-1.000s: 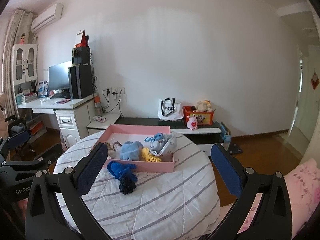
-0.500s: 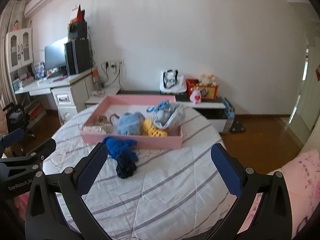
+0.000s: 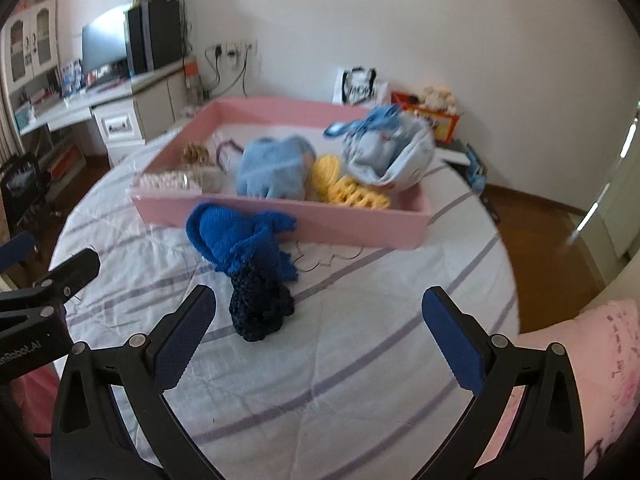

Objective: Organize soft objects
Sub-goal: 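Reach the right gripper to the dark navy knit piece and grasp it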

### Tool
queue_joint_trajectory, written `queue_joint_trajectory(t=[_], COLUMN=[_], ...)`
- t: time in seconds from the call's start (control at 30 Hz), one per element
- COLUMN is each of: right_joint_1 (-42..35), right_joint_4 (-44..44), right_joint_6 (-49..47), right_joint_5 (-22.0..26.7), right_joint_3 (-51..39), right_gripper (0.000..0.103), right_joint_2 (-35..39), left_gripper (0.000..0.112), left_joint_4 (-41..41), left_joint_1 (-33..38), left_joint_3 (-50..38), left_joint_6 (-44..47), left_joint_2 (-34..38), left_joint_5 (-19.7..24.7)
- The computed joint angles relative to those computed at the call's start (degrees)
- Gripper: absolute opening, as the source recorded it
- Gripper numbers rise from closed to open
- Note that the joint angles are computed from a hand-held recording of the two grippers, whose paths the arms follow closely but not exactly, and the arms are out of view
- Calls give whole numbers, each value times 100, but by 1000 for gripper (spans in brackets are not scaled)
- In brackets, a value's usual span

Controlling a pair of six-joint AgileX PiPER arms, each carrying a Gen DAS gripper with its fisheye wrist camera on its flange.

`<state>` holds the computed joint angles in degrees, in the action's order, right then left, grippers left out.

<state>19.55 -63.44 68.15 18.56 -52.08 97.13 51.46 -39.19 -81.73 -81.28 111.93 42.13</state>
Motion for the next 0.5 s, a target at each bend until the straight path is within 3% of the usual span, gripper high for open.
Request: queue_joint_trajectory(t=[0.1,0.37,0.5], right_joint_1=[62,38,-75], right_joint_4=[478,1983,2559], right_joint_6=[-465,-1807,-2202], right_joint_5=[108,306,41], right_joint_3=[-319,-929,-911], right_gripper=[102,74,62], right_joint_2=[382,1107,1196], left_gripper=[103,103,103], left_joint_4=[-265,-739,-951], left_joint_1=[244,674,819], left_joint_3=[-98,-323,-363], left_joint_6=[384,1219,1514], left_joint_2=[140,457,561], left_joint_5=[-283,-792,-919])
